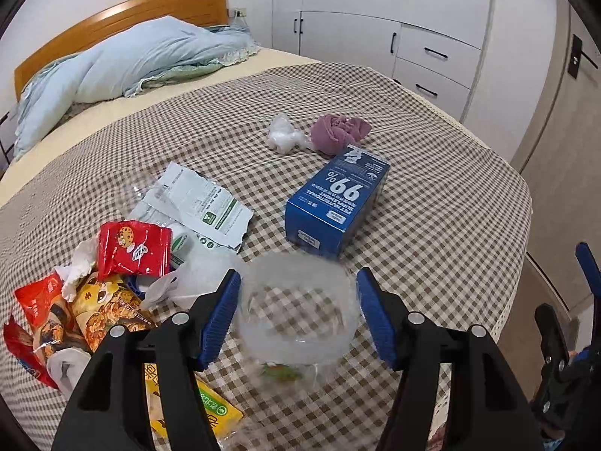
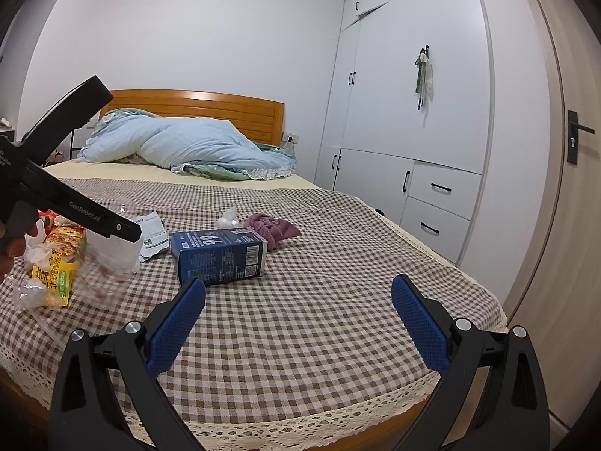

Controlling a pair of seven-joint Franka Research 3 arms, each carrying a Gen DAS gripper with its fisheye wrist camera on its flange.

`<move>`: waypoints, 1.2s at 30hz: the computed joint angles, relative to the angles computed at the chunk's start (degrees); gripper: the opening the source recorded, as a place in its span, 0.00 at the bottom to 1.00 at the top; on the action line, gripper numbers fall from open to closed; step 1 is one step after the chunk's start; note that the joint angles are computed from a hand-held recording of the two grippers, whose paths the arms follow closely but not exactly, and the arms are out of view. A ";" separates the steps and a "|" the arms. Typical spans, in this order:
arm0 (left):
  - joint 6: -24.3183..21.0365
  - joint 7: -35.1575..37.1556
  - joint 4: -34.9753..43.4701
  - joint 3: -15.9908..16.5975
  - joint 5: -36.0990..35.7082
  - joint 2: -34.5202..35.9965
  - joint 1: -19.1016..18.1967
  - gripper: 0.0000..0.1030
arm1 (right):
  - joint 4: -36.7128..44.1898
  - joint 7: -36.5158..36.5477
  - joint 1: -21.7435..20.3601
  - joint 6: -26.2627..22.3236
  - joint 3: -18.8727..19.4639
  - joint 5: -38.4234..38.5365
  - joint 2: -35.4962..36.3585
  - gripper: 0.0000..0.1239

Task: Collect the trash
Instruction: 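Close the left tool on the clear plastic cup on the blanket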

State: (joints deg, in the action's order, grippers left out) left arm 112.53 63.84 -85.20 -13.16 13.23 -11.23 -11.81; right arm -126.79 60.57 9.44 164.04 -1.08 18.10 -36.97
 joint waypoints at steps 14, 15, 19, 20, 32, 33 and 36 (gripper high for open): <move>-6.94 2.19 2.21 -0.46 -0.13 0.90 -0.82 0.60 | 0.14 -0.31 0.57 -0.35 -0.43 0.50 -0.08 0.77; -8.10 2.04 3.40 -0.42 -0.58 1.58 -0.81 0.60 | 0.27 -0.30 0.56 -0.40 -0.41 0.51 0.10 0.77; -14.56 1.99 11.48 -0.66 -1.24 6.77 -1.08 0.66 | 0.32 -0.27 0.58 -0.34 -0.15 0.45 0.17 0.77; -16.67 1.81 14.13 -0.78 -1.18 8.50 -1.30 0.68 | 0.24 -0.43 0.74 -0.20 -0.20 0.48 0.11 0.77; -19.67 -2.36 16.75 0.17 0.51 9.78 -2.82 0.51 | 0.42 0.77 -0.43 -2.25 0.56 -0.16 0.31 0.77; -16.91 -2.46 13.31 0.57 -0.49 7.15 -2.29 0.50 | 0.53 1.30 -0.74 -2.79 0.89 -0.37 0.36 0.77; -12.02 -3.38 6.93 1.14 -1.78 2.00 -1.10 0.50 | 0.90 3.48 -2.00 -4.17 2.71 -1.67 0.56 0.77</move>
